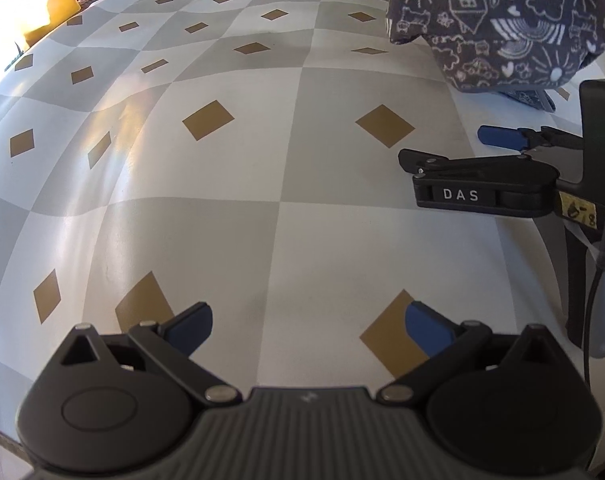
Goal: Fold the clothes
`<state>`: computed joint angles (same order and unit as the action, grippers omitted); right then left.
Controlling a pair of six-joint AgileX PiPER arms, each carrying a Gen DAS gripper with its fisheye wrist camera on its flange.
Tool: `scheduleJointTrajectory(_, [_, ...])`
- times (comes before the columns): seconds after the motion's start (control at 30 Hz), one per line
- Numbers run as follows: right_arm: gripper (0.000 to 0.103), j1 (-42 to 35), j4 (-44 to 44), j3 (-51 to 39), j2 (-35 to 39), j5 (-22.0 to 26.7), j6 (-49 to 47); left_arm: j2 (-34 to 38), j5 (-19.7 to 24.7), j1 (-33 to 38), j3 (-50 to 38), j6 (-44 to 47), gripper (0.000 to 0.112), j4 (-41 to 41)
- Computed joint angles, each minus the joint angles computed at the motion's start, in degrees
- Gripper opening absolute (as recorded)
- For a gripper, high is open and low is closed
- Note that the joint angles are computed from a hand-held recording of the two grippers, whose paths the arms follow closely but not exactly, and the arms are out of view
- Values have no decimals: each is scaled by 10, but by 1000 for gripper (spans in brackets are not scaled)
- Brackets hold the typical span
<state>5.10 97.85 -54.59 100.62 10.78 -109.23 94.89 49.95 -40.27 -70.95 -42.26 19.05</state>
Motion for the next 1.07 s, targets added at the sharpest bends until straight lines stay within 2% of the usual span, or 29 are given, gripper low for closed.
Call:
scheduleJointTrajectory(0.13, [96, 0, 1, 0, 0, 0, 0, -4, -6, 11, 6, 7, 103, -19])
scheduleJointTrajectory(1.07, [96, 0, 1, 0, 0, 0, -1, -9, -8, 11, 24, -11, 103, -16])
